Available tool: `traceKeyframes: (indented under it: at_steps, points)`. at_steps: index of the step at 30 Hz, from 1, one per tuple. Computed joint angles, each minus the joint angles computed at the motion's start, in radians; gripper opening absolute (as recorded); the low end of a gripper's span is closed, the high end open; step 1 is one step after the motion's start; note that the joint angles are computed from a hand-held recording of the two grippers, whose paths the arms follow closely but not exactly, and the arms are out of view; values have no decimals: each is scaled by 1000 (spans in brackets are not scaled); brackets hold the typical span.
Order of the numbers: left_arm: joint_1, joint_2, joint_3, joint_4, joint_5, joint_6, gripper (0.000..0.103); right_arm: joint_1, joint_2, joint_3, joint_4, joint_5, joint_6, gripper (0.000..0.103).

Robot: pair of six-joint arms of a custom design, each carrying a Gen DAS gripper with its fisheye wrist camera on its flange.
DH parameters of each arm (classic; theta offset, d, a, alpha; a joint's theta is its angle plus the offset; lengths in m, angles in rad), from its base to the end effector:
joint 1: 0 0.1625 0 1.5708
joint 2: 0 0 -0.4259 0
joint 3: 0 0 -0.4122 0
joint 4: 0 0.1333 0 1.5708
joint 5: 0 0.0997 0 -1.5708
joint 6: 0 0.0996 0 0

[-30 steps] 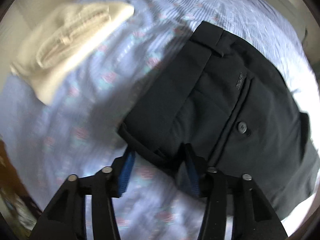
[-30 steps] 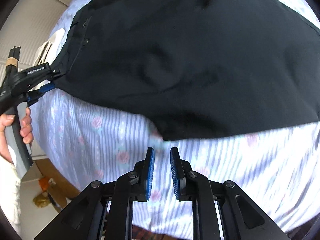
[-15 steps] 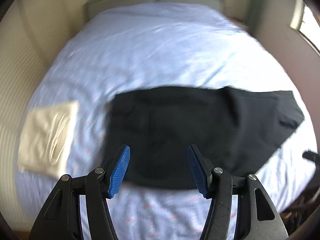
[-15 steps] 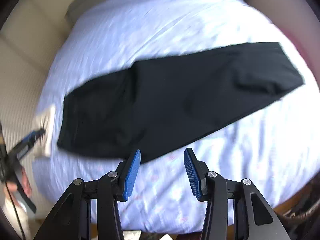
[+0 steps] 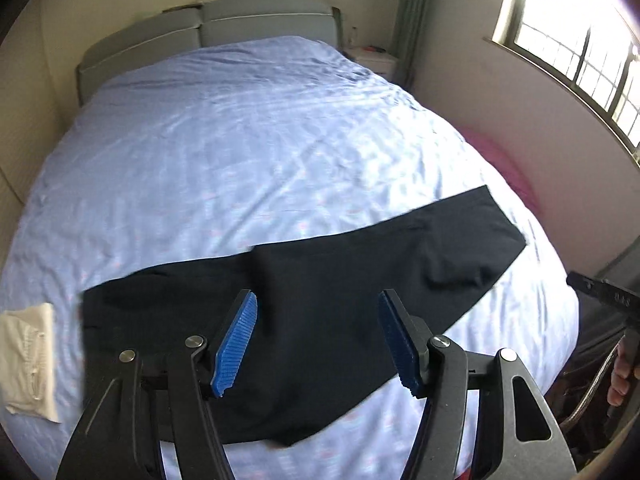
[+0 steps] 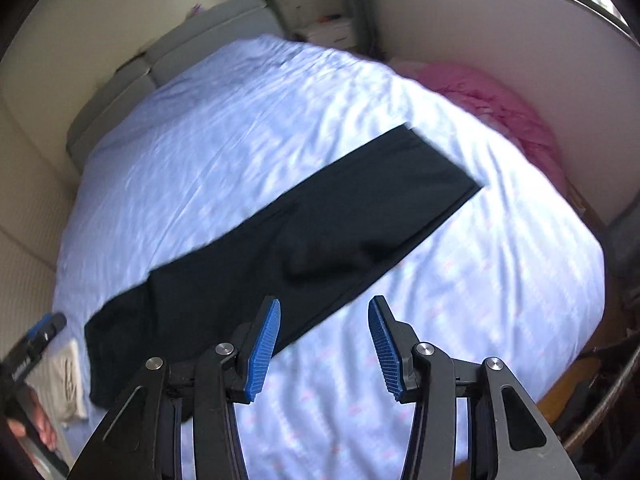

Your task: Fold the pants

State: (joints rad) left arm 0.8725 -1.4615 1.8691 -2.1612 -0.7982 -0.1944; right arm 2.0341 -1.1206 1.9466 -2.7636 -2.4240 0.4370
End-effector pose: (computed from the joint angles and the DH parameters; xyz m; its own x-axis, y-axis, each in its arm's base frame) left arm -0.1892 -0.5409 0.3704 -0.7403 0.2109 -0.6383 0.4986 0.8092 -0.3110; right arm 0.3119 -0.4940 0.2175 -0.8189 0.3062 0.4854 -0.0779 0.7787 -0.6226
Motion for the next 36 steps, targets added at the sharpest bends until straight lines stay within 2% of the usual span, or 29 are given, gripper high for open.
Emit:
traceKeyframes:
  at_steps: [3, 8, 15, 20, 25, 29, 36]
  points:
    - [-29, 90, -15, -18, 4, -56, 63, -72, -45, 11, -32, 32, -79, 47]
    - [-70, 244, -69, -64, -10, -133, 72, -186, -91, 0, -74, 85, -225, 47]
    - [-91, 463, -193, -44, -2, -154, 75, -355, -65, -67, -126, 176, -367, 47]
    - [-82, 639, -339, 29, -29, -146, 75, -449, -39, -110, -80, 257, -366, 45]
    - [-73, 756, -449, 107, -38, -170, 76, -508, -1, -152, -26, 287, -374, 44]
    - [-73, 802, -496, 174, -48, -207, 76, -549, 18, -184, 10, 325, -358, 42]
    - [-83, 811, -495, 190, -68, -216, 77, -556, 67, -237, 45, 279, -392, 36]
